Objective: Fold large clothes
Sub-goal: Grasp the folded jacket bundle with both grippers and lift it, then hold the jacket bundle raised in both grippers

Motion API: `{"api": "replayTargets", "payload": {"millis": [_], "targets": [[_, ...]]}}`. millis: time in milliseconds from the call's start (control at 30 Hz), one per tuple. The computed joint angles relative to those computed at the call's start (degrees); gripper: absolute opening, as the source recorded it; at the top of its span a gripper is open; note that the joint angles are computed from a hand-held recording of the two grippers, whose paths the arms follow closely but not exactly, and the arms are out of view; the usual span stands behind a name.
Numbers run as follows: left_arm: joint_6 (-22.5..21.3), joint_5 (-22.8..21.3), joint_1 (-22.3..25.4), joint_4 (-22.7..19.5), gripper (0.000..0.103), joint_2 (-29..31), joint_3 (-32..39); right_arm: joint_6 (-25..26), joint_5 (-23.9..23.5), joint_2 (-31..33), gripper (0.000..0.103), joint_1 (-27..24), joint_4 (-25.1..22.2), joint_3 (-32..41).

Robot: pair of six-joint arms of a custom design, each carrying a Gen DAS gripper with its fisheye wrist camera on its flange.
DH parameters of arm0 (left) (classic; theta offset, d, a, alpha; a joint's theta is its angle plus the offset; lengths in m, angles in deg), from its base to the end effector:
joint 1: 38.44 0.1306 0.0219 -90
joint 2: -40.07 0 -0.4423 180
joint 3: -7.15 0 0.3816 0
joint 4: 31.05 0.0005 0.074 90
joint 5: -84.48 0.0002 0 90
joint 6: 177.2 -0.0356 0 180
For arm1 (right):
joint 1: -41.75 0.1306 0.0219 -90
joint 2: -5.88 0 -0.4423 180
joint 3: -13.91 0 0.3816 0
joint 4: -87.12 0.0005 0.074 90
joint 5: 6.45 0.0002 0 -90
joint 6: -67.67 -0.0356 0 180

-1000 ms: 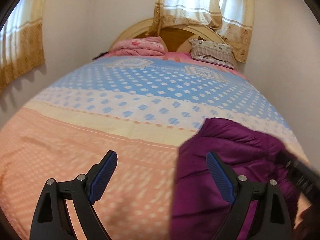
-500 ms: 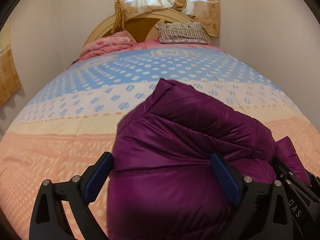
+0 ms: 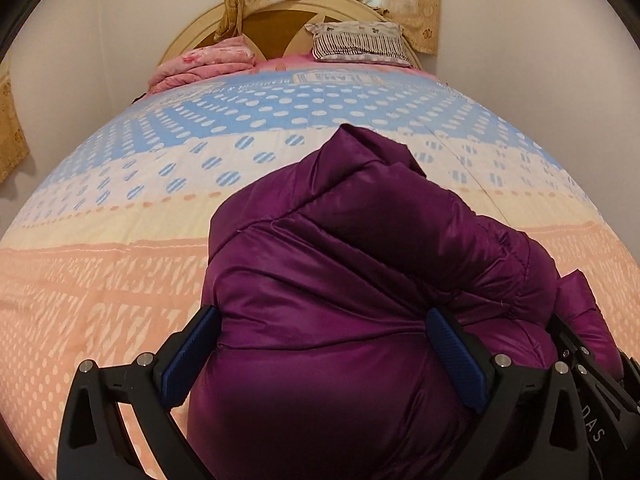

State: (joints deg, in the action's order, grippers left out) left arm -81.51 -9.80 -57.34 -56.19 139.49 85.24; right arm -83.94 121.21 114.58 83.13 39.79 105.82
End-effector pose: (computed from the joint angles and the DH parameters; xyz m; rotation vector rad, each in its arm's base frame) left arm 0.4974 -0.1680 0.3486 0.2387 2.3700 -0.1155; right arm 0.4450 0.3624 0.3473 0.5959 2.2885 -0.0766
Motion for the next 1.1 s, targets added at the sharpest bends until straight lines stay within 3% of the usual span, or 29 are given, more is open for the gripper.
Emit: {"api": "replayTargets", "payload": {"millis": [1100], "targets": [[-1.2, -2.1, -0.3, -2.2, 0.102, 1.9, 1.3, -0.2, -4.1, 2.5, 0.067, -1.2, -4.4, 2.4]]}}
